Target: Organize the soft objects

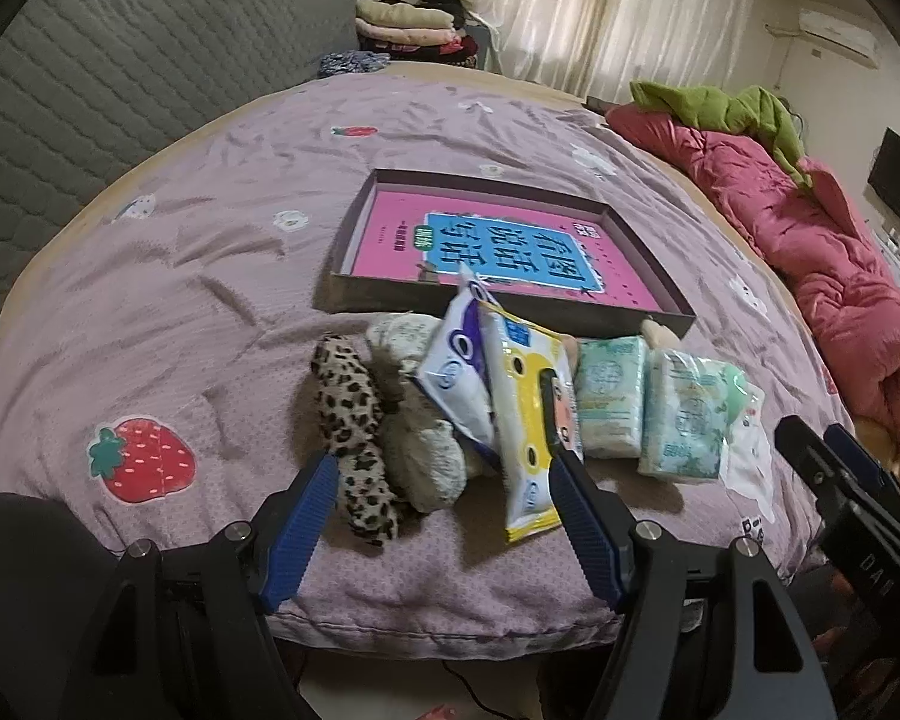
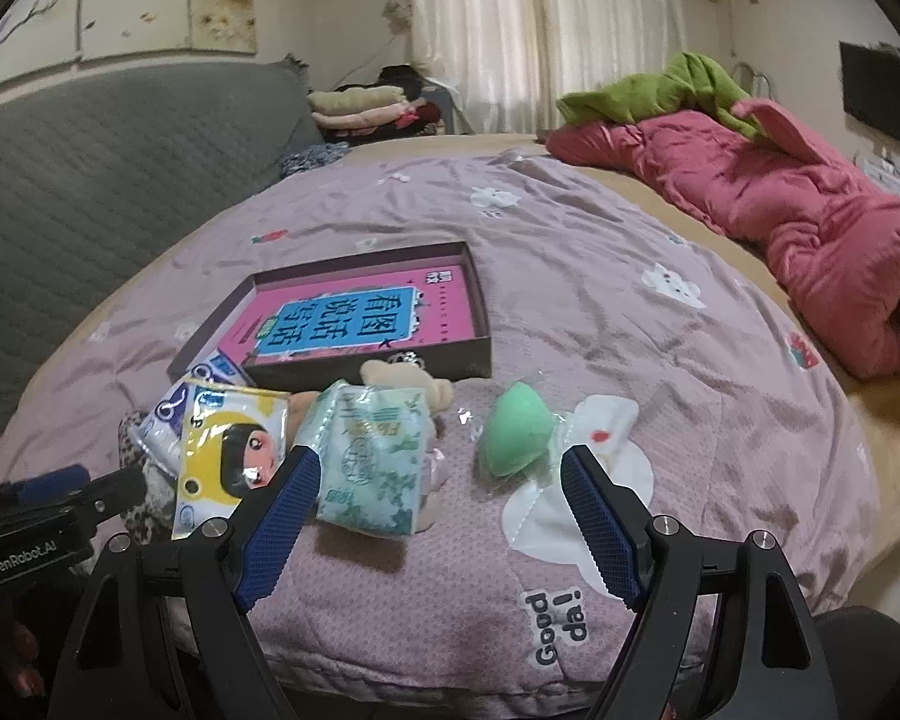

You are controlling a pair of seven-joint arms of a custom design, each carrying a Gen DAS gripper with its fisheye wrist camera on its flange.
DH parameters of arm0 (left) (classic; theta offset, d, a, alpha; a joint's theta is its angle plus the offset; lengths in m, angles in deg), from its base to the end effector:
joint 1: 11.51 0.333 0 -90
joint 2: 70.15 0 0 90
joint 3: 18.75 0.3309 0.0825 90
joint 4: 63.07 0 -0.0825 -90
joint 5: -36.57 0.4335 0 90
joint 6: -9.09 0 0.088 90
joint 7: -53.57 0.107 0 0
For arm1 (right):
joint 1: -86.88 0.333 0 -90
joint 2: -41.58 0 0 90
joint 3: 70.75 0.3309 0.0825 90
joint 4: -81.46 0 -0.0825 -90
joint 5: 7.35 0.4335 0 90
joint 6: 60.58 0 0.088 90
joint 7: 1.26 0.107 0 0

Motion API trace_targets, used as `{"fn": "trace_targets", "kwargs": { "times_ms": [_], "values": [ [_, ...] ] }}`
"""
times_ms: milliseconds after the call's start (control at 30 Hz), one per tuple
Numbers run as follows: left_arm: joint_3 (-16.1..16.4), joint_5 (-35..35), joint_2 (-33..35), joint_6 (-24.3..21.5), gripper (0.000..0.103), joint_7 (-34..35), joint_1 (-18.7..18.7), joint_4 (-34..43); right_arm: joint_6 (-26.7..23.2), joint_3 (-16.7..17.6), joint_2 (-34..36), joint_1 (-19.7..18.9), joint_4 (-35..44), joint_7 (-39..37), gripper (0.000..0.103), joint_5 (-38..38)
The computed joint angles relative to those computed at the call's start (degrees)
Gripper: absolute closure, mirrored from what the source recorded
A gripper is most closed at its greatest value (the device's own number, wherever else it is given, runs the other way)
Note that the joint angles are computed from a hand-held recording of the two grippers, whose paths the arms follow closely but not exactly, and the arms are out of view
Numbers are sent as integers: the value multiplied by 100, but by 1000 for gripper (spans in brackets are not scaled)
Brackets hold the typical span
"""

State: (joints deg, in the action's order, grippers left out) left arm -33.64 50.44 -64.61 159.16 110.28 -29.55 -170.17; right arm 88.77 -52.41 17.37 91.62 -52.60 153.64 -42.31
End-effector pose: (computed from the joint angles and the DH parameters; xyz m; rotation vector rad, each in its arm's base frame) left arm 0.5708 -0.3694 0.5338 -1.7713 2.0655 -0.8584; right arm 0.4633 0.2274 0.5556 -1.4560 1.9385 -0.7904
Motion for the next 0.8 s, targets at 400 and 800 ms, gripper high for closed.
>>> {"fn": "trace_targets", "kwargs": {
  "times_ms": [400,800],
  "values": [
    [62,-219,-108,24,31,98,141,-176,19,-75,-6,-79,-44,119,20,100],
    [133,-325,138,-182,31,-65,275,-5,-85,-155,59,-180,-34,258,20,104]
  ]
}}
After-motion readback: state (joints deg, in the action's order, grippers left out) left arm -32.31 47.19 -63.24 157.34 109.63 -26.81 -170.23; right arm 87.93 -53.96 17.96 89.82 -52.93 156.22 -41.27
